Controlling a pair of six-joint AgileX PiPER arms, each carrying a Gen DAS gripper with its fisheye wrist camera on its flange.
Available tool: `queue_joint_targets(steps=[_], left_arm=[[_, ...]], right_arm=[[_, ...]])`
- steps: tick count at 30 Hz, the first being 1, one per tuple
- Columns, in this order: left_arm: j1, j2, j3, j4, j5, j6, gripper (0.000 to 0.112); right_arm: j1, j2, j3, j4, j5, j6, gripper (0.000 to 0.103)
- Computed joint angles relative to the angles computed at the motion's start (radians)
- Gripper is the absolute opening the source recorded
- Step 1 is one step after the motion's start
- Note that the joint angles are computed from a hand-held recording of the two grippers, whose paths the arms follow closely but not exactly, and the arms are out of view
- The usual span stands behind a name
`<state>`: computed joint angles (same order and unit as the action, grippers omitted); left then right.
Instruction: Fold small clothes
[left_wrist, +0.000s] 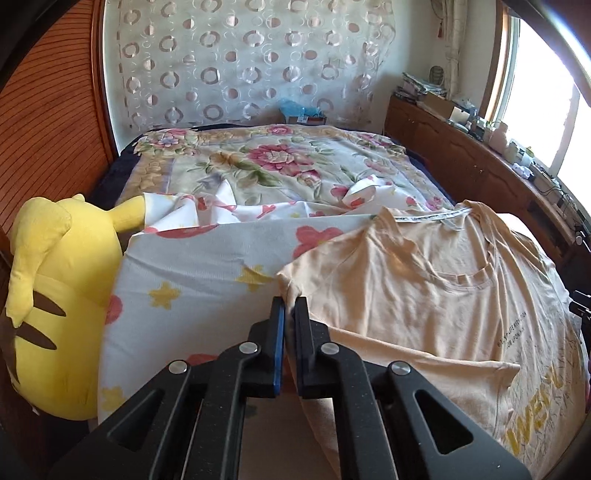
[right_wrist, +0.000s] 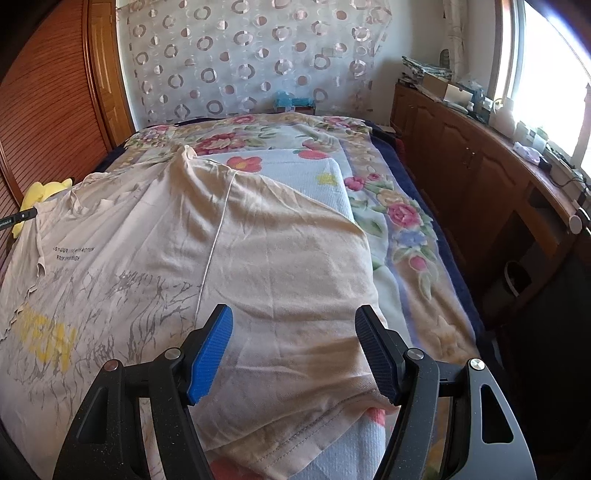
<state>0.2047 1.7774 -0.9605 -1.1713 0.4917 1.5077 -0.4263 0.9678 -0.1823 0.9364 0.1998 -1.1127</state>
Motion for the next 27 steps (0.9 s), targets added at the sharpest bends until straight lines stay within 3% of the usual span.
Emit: queue_joint_targets(steps=[4,6,10,12,13,14,17,25,27], left_arm=[[0.005,-0.011,0.014,0.016,0.0,-0.011,0.008],[0.01,-0.035,0.032,-0.002,0.007,0.008,0.017],[0.017,-0.111,0.07,-0.055,0.063,0.083,0.041],[0.003,-0.146,0.085,-0.051,0.066,0.083,0.06],[-0.002,-0.162,0.097,-0.071,0.075,0.103,0.077],[-0.008,-0.179,0.109,-0.092,0.095,0.121,0.081],[-0.038,-0.198,0.131,-0.089,0.148,0.115,0.081],[-0.195,-0.176,0.205,-0.073,0.083,0.137,0.081],[-0.223,-0.158,0.216,-0.079,0.053,0.157,0.081]], right_arm=[[-0.033,-0.032,0.011,-0.032,0.017,0.021,0.071],[-0.04,-0.058,0.013,-0.088,0.026,0.081,0.071],[-0.148,-0.102,0.019,-0.056,0.093,0.009,0.071],[-0.184,-0.121,0.026,-0.081,0.105,0.023,0.071],[-0.215,-0.13,0.031,-0.076,0.122,0.006,0.071],[-0.252,-0.137,0.034,-0.065,0.15,-0.018,0.071],[-0.341,-0.116,0.029,-0.018,0.218,-0.095,0.071],[-0.412,-0.081,-0.005,-0.081,0.315,-0.03,0.07],[-0.439,-0.081,-0.008,-0.094,0.346,-0.038,0.064]])
